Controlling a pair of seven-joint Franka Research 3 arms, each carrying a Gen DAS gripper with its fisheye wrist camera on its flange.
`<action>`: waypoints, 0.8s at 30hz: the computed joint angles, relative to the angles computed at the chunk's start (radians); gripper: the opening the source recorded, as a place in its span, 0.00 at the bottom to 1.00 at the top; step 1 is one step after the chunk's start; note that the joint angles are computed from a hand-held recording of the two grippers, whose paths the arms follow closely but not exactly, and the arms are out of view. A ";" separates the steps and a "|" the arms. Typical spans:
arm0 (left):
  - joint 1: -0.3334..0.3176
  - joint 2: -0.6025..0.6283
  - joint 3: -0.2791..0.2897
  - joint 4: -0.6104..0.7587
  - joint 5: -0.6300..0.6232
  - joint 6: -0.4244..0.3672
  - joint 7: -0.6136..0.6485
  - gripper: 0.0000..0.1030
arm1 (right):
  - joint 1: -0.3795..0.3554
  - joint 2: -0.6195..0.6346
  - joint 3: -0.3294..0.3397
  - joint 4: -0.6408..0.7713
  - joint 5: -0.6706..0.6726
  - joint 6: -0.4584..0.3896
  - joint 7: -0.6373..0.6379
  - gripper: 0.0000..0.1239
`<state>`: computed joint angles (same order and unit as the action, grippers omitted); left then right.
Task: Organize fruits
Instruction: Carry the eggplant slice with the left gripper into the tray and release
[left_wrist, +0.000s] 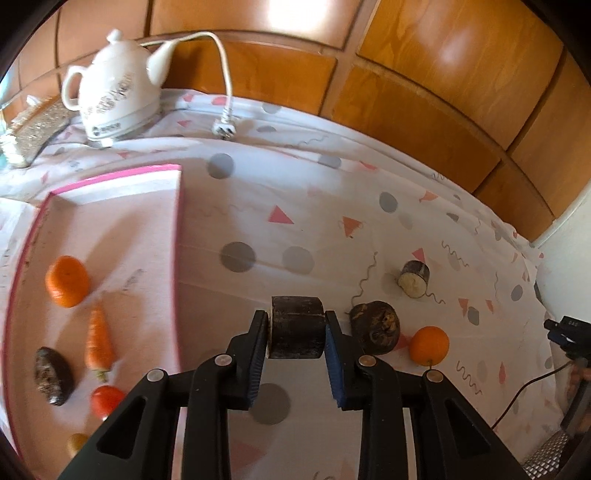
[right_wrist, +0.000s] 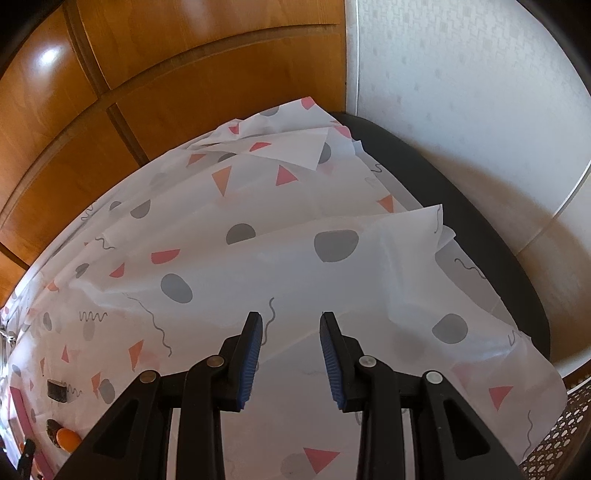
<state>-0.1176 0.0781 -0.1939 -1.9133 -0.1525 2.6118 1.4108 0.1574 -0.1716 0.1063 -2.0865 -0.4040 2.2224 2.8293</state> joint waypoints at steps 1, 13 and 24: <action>0.002 -0.010 0.003 -0.011 0.003 0.006 -0.005 0.29 | 0.000 0.001 -0.001 0.000 0.001 0.001 -0.002 0.26; 0.068 -0.108 0.076 -0.128 0.062 0.069 -0.112 0.26 | 0.005 0.001 0.002 0.000 0.000 -0.013 -0.003 0.26; 0.147 -0.089 0.117 -0.141 0.092 0.086 -0.189 0.26 | 0.015 0.012 0.003 0.019 -0.009 -0.051 -0.009 0.26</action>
